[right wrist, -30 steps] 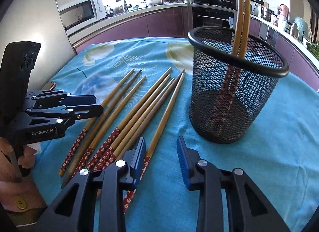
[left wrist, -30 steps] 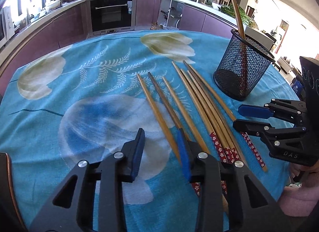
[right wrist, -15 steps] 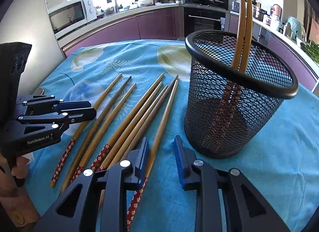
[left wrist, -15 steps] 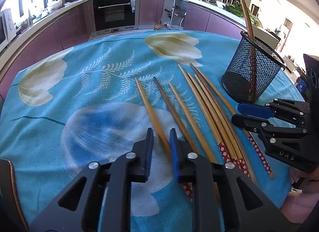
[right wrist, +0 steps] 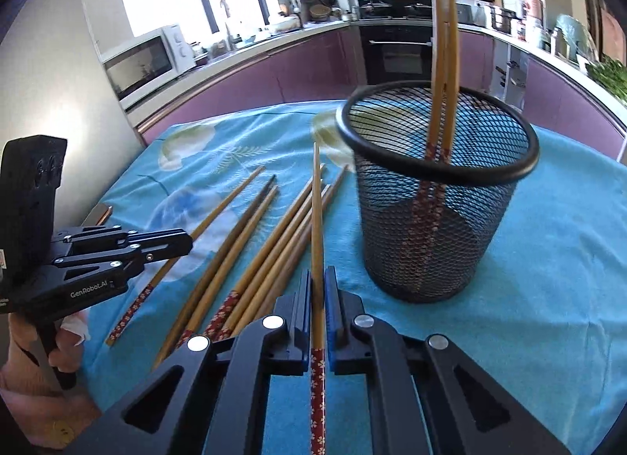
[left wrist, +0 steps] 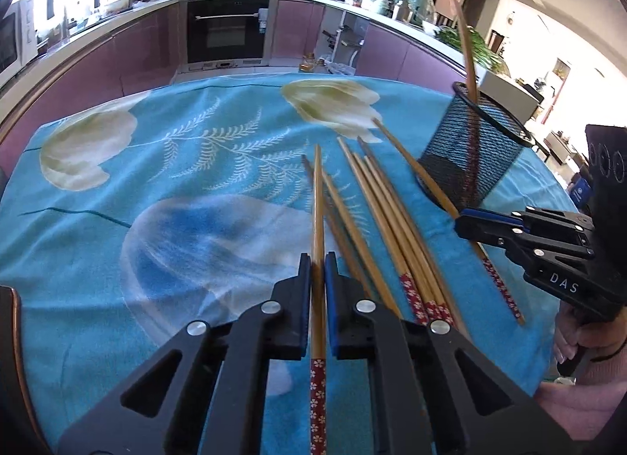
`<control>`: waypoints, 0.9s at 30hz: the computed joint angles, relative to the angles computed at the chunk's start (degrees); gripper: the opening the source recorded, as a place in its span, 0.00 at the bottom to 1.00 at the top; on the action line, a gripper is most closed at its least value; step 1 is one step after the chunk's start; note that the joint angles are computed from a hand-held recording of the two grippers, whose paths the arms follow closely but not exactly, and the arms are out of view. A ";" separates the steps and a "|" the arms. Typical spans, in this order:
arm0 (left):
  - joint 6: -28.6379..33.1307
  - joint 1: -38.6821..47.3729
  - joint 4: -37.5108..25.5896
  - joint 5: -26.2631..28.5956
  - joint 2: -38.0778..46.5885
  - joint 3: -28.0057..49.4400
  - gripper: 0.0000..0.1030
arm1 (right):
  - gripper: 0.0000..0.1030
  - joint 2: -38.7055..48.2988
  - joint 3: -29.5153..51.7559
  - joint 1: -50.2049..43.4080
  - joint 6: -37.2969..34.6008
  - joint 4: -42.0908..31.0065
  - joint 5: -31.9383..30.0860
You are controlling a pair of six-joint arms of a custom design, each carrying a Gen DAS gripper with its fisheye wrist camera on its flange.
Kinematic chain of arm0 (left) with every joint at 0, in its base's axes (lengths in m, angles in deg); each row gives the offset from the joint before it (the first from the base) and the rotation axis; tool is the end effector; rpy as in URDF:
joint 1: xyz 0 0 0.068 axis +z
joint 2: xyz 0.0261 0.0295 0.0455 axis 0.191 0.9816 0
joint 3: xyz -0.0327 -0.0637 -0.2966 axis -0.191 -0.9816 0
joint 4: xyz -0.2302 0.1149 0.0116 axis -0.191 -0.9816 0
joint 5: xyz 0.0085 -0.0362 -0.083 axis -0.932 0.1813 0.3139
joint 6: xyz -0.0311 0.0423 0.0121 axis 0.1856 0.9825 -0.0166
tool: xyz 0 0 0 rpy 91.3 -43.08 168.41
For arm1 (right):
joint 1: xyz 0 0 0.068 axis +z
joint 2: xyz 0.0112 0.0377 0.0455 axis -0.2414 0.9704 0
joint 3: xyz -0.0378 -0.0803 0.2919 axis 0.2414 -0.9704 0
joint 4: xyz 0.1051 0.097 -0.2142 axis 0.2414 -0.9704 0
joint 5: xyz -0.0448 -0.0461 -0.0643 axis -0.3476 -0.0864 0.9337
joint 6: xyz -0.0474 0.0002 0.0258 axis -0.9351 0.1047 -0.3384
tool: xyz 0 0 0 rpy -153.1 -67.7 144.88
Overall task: Organize utensils
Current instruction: 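Raise the right tool's chopstick upright into the mesh cup while the left tool inserts its own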
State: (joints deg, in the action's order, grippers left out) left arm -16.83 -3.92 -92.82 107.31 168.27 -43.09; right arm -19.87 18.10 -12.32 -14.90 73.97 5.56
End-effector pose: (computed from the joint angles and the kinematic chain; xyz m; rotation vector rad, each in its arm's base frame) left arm 0.2393 -0.0753 0.1836 0.6230 2.3957 -0.4486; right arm 0.1723 0.0132 0.1977 -0.0880 2.3847 0.3189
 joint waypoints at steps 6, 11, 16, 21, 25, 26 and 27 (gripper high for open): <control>1.95 -1.84 -0.93 -0.36 -0.31 -0.32 0.08 | 0.06 2.77 1.33 2.96 -1.66 -1.93 1.00; 3.43 -1.89 -1.89 -1.03 1.69 0.37 0.08 | 0.06 5.03 1.81 5.11 -1.45 -1.53 3.92; 4.97 -1.58 -2.32 -0.68 2.93 1.10 0.09 | 0.07 6.77 2.50 5.69 -1.27 -0.53 4.66; 3.80 -1.62 -2.14 -0.82 3.50 1.73 0.07 | 0.06 7.04 2.49 5.13 -1.04 0.77 3.40; 3.46 -0.99 -2.83 1.01 1.01 1.33 0.07 | 0.06 1.61 1.88 3.26 -2.02 -0.74 1.18; 3.64 -0.57 -3.55 2.09 -0.17 1.43 0.07 | 0.06 -0.46 1.96 2.13 -2.83 -1.89 0.01; 3.80 -0.27 -4.13 2.89 -1.34 1.54 0.07 | 0.06 -1.87 2.09 1.77 -3.16 -2.46 -0.49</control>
State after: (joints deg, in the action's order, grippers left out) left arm -13.03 -4.20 -96.96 110.20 166.93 -41.56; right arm -21.74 20.19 -10.55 -18.05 71.51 5.07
